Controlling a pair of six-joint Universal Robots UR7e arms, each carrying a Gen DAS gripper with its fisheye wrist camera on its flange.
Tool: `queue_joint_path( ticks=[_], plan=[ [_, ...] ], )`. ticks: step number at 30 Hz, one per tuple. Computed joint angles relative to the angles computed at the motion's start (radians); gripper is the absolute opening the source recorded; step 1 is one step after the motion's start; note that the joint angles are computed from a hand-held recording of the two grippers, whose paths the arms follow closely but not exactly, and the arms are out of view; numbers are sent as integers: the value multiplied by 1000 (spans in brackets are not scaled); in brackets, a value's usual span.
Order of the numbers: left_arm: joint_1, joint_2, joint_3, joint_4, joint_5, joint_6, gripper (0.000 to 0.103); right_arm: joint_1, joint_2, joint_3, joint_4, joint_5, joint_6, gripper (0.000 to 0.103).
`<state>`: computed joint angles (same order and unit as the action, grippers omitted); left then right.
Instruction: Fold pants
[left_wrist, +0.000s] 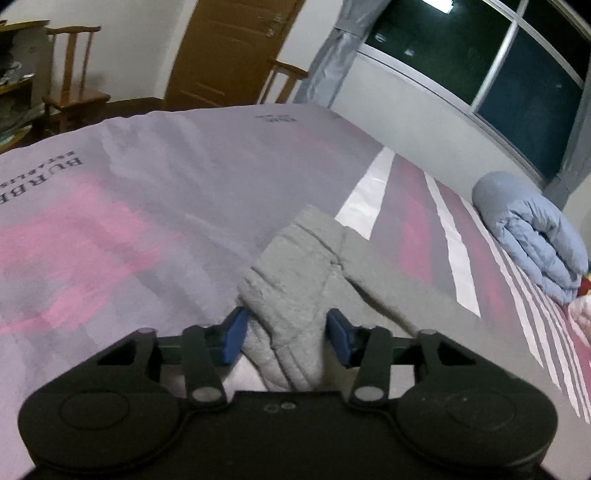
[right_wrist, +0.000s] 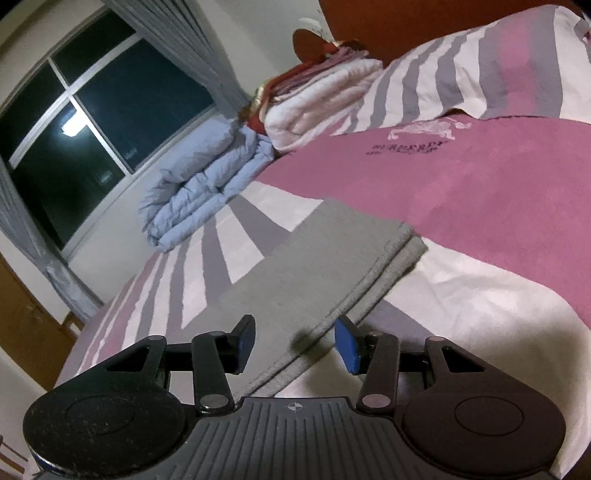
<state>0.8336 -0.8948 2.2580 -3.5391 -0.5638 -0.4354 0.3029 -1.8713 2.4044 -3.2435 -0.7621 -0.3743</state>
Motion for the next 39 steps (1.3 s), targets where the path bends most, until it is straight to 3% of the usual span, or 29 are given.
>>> queue_joint_path(
  ticks=[2,5,9,11,14,16,17,18,20,22,24,26,30,33,37,39],
  plan=[
    [-5,3,1,-13,13,31,24,13,4,-6,9,-22,-5,50],
    [-20,12,8,-85,28,68,20,0,-3,-1,5,-9,-11,65],
    [-58,1,16,-154,36,156,19,-19,-13,2,15,12,-22,67],
    [-55,-12,15,-119,39,149,19,-20,-13,1,17,9,-19,67],
    [2,-24,2,46,20,58,20,-13,-10,-8,37,-5,-14,68],
    [20,-23,14,19,-19,55,21,-13,-10,-6,25,-4,-11,68],
    [14,-30,26,-5,-23,57,27,-17,-14,-3,25,7,-17,68],
    [1,-38,39,-20,-16,41,39,-25,-19,0,31,25,-25,68],
    [-49,-50,67,27,97,-29,63,-54,-28,-2,57,85,-32,68],
    [-112,-43,102,7,199,-42,65,-76,-31,-12,95,140,-31,68],
    [-157,-40,125,27,214,-88,66,-79,-26,-26,133,158,-31,67],
    [-188,-14,123,28,201,-96,70,-71,-17,-39,156,157,-14,67],
    [-228,108,71,-40,181,-83,74,-62,34,-69,106,157,131,66],
    [-246,185,45,-22,184,-179,75,-55,66,-107,116,145,208,48],
    [-244,226,37,67,194,-271,76,-56,103,-150,104,136,285,45],
    [-230,222,40,36,180,-273,81,-46,116,-173,126,115,297,41]
  ],
)
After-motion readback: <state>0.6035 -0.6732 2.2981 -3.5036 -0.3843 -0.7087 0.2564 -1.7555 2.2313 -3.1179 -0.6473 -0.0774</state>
